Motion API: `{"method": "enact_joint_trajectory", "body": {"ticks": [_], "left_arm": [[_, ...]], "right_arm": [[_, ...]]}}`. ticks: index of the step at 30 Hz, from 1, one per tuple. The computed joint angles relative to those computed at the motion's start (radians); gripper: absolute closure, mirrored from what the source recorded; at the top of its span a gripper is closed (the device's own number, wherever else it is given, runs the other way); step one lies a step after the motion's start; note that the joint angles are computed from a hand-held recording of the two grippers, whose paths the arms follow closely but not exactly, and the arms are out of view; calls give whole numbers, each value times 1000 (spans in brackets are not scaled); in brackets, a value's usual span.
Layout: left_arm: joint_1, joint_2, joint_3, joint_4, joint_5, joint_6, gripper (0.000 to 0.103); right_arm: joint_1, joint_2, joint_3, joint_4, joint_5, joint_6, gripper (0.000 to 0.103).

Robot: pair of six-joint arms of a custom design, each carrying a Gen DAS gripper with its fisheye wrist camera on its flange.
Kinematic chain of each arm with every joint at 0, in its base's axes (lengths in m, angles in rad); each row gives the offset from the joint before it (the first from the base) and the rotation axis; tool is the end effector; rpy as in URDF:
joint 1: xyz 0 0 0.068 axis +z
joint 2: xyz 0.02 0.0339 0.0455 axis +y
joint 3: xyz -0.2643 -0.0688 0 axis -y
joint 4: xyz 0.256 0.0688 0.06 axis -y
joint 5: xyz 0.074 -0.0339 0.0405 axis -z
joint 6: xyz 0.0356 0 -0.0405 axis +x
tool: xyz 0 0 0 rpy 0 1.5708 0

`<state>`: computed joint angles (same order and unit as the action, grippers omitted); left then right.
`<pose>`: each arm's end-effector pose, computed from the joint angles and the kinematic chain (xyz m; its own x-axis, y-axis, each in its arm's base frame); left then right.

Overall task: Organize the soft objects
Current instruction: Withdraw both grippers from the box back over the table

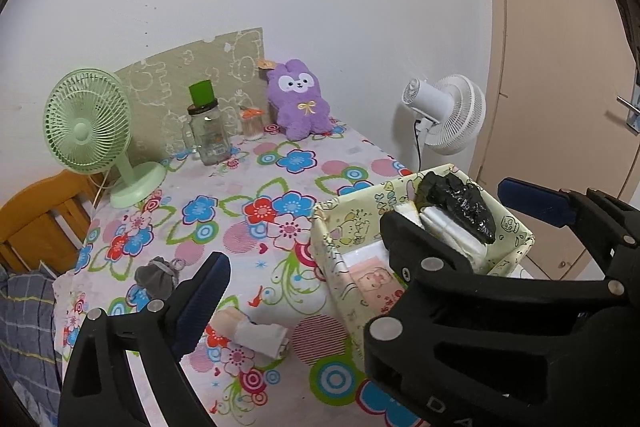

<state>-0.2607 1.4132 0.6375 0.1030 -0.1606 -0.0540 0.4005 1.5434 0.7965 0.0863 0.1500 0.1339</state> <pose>0.2804 -0.0689 0.1701 -0.6084 0.1072 -0.7864 0.1009 0.9932 0.0573 0.3038 0.1228 0.1808 -0.5969 -0.1094 -0.7948 -0.1989 0.9799 0.0145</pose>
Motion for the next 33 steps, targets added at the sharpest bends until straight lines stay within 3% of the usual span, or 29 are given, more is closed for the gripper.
{"method": "enact_joint_trajectory", "body": {"ticks": [5, 16, 33], "left_arm": [[31, -34, -23, -5, 8, 7, 1], [114, -68, -57, -13, 25, 21, 1], [251, -31, -133, 110, 65, 53, 0]], "right_arm": [[37, -2, 4, -2, 14, 11, 12], [120, 38, 20, 36, 74, 22, 10], [204, 166, 50, 141, 72, 50, 10]]}}
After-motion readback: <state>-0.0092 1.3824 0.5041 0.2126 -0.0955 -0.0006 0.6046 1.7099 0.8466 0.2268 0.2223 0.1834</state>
